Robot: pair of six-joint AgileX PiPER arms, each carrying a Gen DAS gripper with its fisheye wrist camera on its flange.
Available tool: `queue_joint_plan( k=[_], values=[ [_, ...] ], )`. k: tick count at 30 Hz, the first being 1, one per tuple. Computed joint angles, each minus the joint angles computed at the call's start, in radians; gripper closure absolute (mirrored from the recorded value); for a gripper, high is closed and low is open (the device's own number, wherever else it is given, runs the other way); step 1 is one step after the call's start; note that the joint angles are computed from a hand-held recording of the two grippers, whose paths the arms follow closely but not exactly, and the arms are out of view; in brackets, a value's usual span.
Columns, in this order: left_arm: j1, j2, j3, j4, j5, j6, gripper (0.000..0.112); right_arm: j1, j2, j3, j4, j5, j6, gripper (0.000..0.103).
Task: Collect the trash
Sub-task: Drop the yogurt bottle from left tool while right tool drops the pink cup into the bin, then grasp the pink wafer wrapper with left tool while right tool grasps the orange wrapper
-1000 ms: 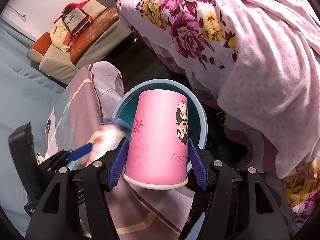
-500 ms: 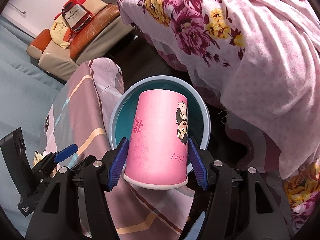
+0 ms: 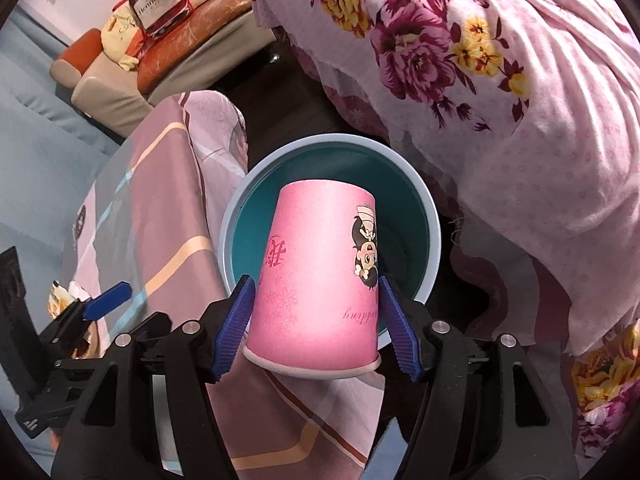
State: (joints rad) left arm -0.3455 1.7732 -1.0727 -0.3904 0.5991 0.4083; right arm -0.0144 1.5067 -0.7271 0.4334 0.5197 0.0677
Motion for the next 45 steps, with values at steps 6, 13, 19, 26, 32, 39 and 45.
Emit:
queue_joint_plan(
  k=[6,13,19,26,32,39,45],
  values=[
    [0.039,-0.043,0.036,-0.034,0.008,0.049,0.021,0.057,-0.027,-0.007,-0.097,0.015,0.121,0.030],
    [0.106,-0.128,0.102,-0.074,0.025,0.122,0.021,0.142,-0.078,-0.018,-0.192,0.062,0.269,0.021],
    [0.185,-0.225,0.173,-0.101,0.047,0.198,0.018,0.247,-0.115,-0.026,-0.267,0.107,0.409,0.020],
    [0.325,-0.330,0.242,-0.123,0.107,0.312,0.018,0.419,-0.130,-0.052,-0.320,0.149,0.550,0.020],
    [0.523,-0.402,0.288,-0.164,0.204,0.481,0.018,0.598,-0.087,-0.108,-0.347,0.171,0.643,0.020],
    [0.808,-0.452,0.304,-0.186,0.327,0.710,0.018,0.785,0.024,-0.198,-0.320,0.169,0.682,0.020],
    [1.014,-0.455,0.316,-0.182,0.385,0.889,0.018,0.905,0.142,-0.322,-0.272,0.187,0.639,0.020]
  ],
)
